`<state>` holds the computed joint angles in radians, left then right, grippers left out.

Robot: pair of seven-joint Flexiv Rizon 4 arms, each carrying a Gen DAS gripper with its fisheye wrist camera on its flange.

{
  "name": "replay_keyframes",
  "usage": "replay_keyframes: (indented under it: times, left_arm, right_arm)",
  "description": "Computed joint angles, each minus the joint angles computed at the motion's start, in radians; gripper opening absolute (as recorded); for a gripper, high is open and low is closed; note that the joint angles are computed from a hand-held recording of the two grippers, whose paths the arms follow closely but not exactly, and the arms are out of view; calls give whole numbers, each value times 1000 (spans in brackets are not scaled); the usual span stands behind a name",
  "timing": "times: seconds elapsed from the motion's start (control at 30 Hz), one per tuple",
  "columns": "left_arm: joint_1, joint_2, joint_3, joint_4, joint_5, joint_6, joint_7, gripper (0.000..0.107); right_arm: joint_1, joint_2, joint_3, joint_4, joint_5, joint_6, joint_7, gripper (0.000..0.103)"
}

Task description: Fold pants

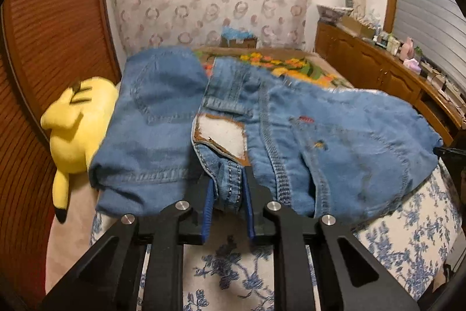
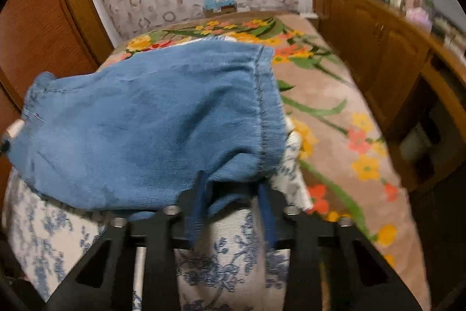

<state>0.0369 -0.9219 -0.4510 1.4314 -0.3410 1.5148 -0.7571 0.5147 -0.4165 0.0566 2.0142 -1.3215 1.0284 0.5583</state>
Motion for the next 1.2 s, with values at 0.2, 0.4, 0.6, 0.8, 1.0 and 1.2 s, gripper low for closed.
replay_keyframes:
  times: [0.2,0.4,0.6,0.8,1.0,1.2]
  left_arm:
    - [25,12,-68,14,21,44,33,18]
    - [92,24,-155,52,45,88,46,17]
    - [189,42,-255,145,101,151,21,16]
    - [301,48,-351,235,200,209,-38,16]
    - [398,69,-412,322,308,247,-104,16]
    - [524,99,-482,430,424,319,-191,16]
  right_arm:
    - [-4,51,7,32,-137,-60,78,9]
    - [-14,83,36,44,-194,-136,82,8]
    - [8,91,66,58,-240,-218,108,8]
    - [46,78,85,60,-272,-288,125,7]
    - [76,91,110,99,-290,-334,172,7]
    - [115,123,139,130,-293,-395,196,7]
